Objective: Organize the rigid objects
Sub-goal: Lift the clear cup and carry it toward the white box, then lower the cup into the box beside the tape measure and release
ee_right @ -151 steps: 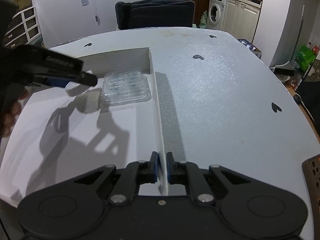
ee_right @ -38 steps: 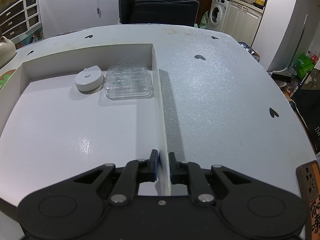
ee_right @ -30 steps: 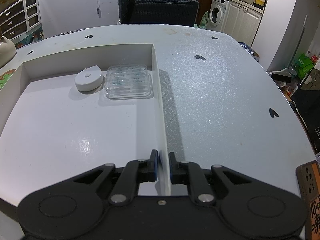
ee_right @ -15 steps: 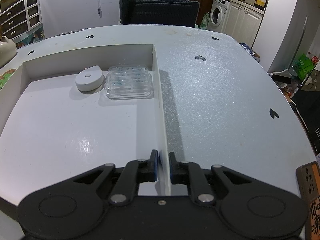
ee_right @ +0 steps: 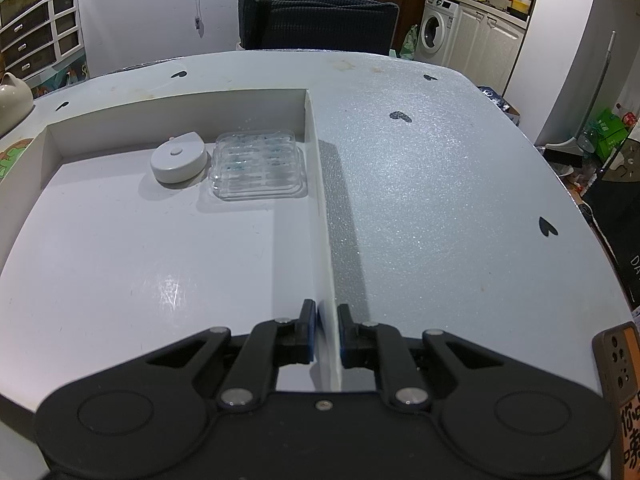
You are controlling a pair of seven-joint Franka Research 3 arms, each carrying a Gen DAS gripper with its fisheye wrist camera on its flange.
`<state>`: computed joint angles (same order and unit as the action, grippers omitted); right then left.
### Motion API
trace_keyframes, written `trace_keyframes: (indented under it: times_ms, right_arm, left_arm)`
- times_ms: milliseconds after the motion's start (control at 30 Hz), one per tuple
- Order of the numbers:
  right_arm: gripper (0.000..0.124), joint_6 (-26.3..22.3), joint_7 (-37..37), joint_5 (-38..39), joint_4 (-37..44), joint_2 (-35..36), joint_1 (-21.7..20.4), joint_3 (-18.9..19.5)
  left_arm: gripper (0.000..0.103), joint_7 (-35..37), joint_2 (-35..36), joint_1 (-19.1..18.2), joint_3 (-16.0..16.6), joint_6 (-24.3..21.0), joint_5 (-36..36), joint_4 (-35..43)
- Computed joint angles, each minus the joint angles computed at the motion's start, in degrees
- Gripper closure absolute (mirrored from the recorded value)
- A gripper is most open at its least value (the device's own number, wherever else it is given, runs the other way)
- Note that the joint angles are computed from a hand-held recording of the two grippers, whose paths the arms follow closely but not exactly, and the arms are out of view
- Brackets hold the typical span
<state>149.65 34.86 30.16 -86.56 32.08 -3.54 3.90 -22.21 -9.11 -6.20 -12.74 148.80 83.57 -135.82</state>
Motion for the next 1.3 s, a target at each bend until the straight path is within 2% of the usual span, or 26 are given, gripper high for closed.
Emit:
trace_keyframes:
  times_ms: [233, 300, 400, 567, 733, 833, 933, 1033, 1167, 1300]
  right_arm:
    - [0.112, 0.14, 0.03, -0.04, -0.11, -0.04, 0.03, 0.02]
    - [0.112, 0.22, 0.05, -0.06, -0.17, -0.07, 0.05, 0.02]
    - [0.112, 0.20, 0.01, -0.17, -0.11, -0.04, 0.05, -0.01]
    - [0.112, 0.18, 0.14, -0.35, -0.04, 0.00, 0.11, -0.10]
    - [0.112, -0.04, 0.33, -0.33, 0.11, 0.09, 0.05, -0.04]
    - [0.112, -0.16, 0.41, -0.29, 0.19, 0.13, 0.03, -0.04]
    - [0.112, -0.44, 0.55, -0.34, 0.39, 0.22, 0.03, -0.08]
    - [0.112, -0.72, 0.90, -0.35, 0.56, 0.26, 0.04, -0.15]
    - [0.112, -1.05, 1.46, -0.40, 0.75, 0.30, 0.06, -0.24]
    - [0.112, -1.35, 1.66, -0.36, 0.94, 0.38, -0.01, -0.19]
  left_arm:
    - [0.079, 8.82, -4.88, -0.59, -0.58, 1.77, -10.31, -3.07]
    - [0.079, 9.54, -5.68, -0.25, -1.22, 2.25, -11.04, -3.39]
    - [0.079, 4.93, -6.44, 1.10, -2.08, 5.35, -6.75, -3.21]
    - [0.079, 0.34, -3.35, 1.60, -2.51, 6.94, -0.28, 1.21]
    - [0.079, 0.37, 3.27, 0.67, -0.77, 10.11, 2.84, 8.63]
    - [0.079, 2.98, 8.30, -0.02, 0.63, 12.33, 1.54, 14.07]
    - [0.079, 8.55, 14.49, -0.75, 2.23, 14.79, -3.70, 20.50]
    - [0.079, 18.73, 20.56, -1.69, 3.23, 15.32, -13.97, 26.56]
    - [0.079, 34.48, 28.64, -1.38, 1.84, 12.46, -29.78, 35.06]
    - [0.079, 44.74, 34.62, -1.15, 0.58, 7.96, -40.27, 42.64]
